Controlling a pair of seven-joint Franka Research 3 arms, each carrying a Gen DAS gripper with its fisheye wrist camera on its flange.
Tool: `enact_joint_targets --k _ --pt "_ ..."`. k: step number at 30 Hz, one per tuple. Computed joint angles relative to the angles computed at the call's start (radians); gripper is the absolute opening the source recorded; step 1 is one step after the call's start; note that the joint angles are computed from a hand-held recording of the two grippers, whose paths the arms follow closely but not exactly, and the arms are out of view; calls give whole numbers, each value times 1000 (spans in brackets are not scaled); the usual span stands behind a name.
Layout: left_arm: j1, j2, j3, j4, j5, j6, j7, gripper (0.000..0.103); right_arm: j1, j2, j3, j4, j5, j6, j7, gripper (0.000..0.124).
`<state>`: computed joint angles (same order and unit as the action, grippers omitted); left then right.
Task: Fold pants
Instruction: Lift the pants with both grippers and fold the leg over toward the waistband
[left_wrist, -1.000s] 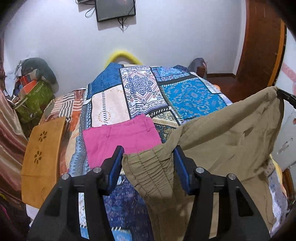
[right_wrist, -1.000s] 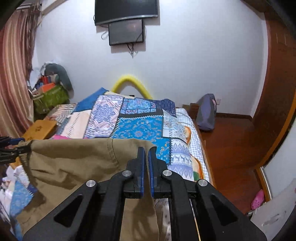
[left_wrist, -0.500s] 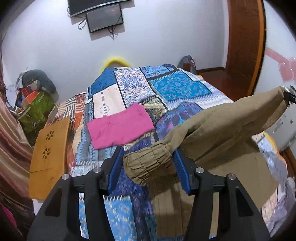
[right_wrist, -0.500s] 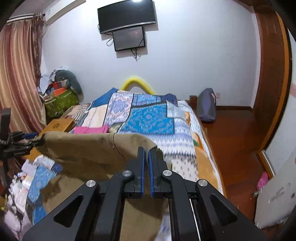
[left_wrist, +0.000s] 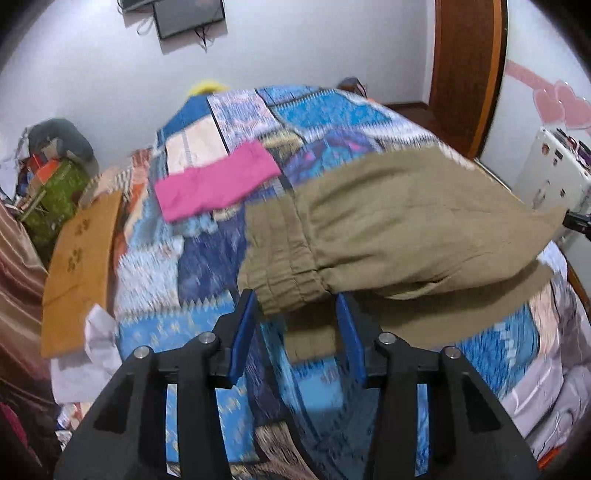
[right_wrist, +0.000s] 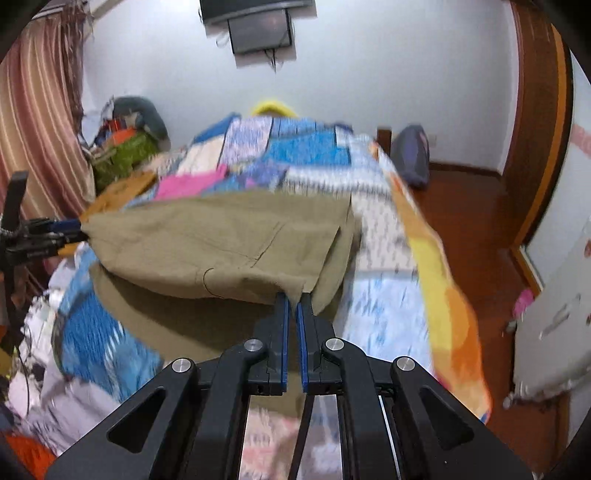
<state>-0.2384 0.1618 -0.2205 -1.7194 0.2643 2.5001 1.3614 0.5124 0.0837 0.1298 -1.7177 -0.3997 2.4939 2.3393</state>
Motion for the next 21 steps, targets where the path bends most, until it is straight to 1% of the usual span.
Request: enact_joint_targets --k 3,5,8,9,13,15,17,19,21 --pt "5 -34 -5 -65 -27 7 15 45 -2 -28 8 -59 26 3 21 7" --pt "9 -56 -9 -94 -55 10 31 45 -3 -47 12 -93 18 15 58 7" --pt "6 -95 -9 -134 -46 39 37 45 -11 -83 25 -132 47 11 62 7" --pt "2 -106 -9 -142 -30 49 32 45 -12 -95 32 -144 38 10 76 7" --pt "-9 -119 -14 -134 3 95 42 45 -22 -118 53 -132 -15 -29 92 7" --pt "-15 -109 -18 -116 6 100 61 45 -25 -118 61 -116 -42 -39 95 8" --pt "-25 -85 -25 -81 9 86 93 47 -26 -110 65 -96 -59 -29 97 14" --pt "-37 -58 -31 -48 24 57 130 48 -22 -93 67 -71 -81 -11 100 33" --pt "-49 -29 -32 -16 49 21 152 49 -13 -67 67 -37 -100 -9 82 41"
